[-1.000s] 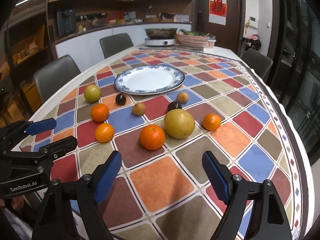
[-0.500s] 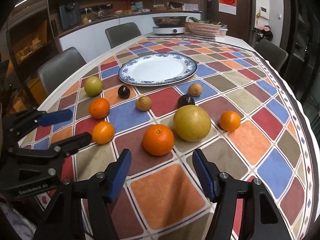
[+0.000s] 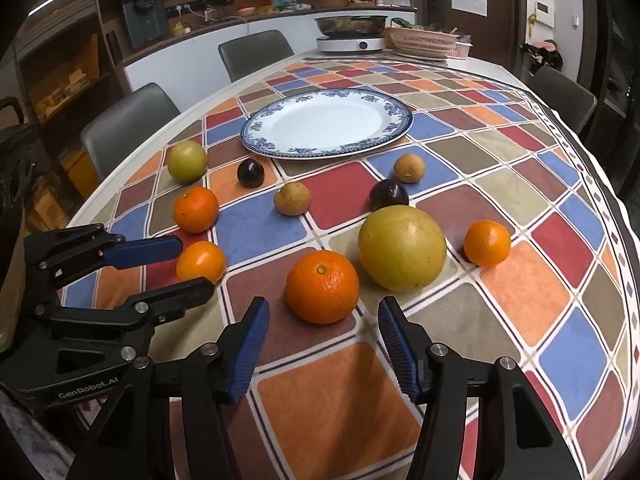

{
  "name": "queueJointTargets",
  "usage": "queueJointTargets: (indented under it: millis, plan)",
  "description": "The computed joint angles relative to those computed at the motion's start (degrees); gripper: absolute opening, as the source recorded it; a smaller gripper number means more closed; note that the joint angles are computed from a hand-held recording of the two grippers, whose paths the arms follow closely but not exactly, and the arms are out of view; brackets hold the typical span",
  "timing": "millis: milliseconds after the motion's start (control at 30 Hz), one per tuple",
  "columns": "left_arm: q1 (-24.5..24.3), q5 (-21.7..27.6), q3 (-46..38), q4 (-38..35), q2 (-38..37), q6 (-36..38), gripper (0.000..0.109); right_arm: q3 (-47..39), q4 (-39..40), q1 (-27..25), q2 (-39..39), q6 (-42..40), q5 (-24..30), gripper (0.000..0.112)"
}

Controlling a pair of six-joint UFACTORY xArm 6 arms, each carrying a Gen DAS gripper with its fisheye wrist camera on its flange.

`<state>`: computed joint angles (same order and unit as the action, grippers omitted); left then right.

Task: Organize fruits
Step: 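Grasp a small tangerine with the left tool while the right tool grasps another tangerine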

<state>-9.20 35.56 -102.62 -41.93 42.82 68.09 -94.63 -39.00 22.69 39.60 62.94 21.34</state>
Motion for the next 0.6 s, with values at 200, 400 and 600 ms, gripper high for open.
queueJointTargets:
  millis: [200,400,600]
  plan:
    - [0.10,1.67,-2.31,1.03,1.69,-1.90,0.035,-2.01,5.11,-0.44,1.83,-4.52,-0.74,0.053]
    - [0.40,3.44,-4.48,1.16,2.95,-3.15,0.033,-3.79,7.91,-0.29,3.15,-7.58,-0.25,0.047]
    - [0.49,3.50,-3.77,0.29,2.48,-2.80,0.032,-3.45,7.42,-0.35,2.85,-6.88,0.02,0.042]
